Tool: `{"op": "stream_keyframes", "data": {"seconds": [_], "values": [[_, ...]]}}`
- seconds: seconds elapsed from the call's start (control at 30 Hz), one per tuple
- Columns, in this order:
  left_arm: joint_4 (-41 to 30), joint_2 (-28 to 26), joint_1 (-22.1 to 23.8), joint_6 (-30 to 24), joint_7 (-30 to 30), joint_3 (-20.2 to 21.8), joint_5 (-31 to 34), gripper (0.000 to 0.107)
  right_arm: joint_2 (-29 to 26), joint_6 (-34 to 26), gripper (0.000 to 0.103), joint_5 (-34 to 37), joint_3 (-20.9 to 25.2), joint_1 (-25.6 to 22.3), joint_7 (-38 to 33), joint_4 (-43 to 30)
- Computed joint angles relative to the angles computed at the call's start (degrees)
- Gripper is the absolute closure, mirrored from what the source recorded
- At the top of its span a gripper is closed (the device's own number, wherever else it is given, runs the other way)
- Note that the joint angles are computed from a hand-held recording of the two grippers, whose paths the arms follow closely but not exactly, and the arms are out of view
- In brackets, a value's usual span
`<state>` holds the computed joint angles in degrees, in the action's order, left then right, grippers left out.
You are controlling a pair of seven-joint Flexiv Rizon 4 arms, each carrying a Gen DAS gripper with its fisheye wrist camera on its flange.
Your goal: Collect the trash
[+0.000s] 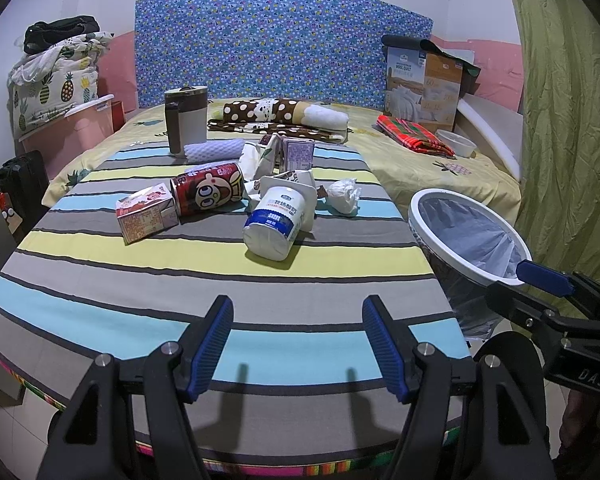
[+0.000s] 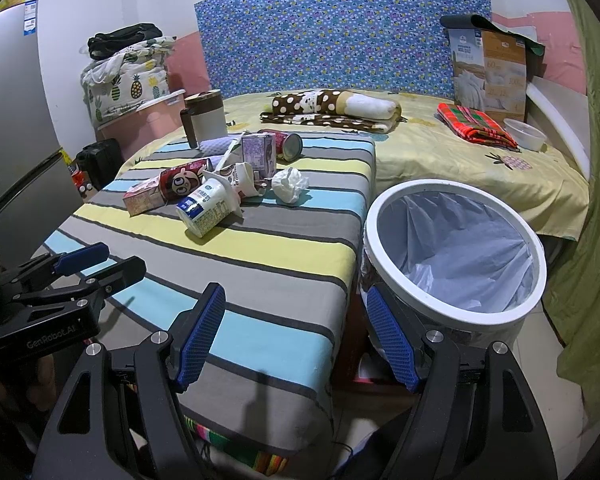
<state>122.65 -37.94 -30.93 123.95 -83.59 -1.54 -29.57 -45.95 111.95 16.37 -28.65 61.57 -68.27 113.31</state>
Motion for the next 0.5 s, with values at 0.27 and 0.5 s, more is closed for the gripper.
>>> {"op": "stream_keyframes", "data": {"seconds": [0.27,0.5], "values": [[0.16,0.39,-0.27,-0.16,0.05,0.11,-0.13,0.038,-0.02,0.10,0.028,0.05,0.14,-0.10,-0.07,0.02],[0.15,0.38,-0.30,-0.13,-0.01,0.14,-0.13,0.038,-0.02,-0.07,0.028,0.17,0.05,0.02,-0.08,-0.03]]}}
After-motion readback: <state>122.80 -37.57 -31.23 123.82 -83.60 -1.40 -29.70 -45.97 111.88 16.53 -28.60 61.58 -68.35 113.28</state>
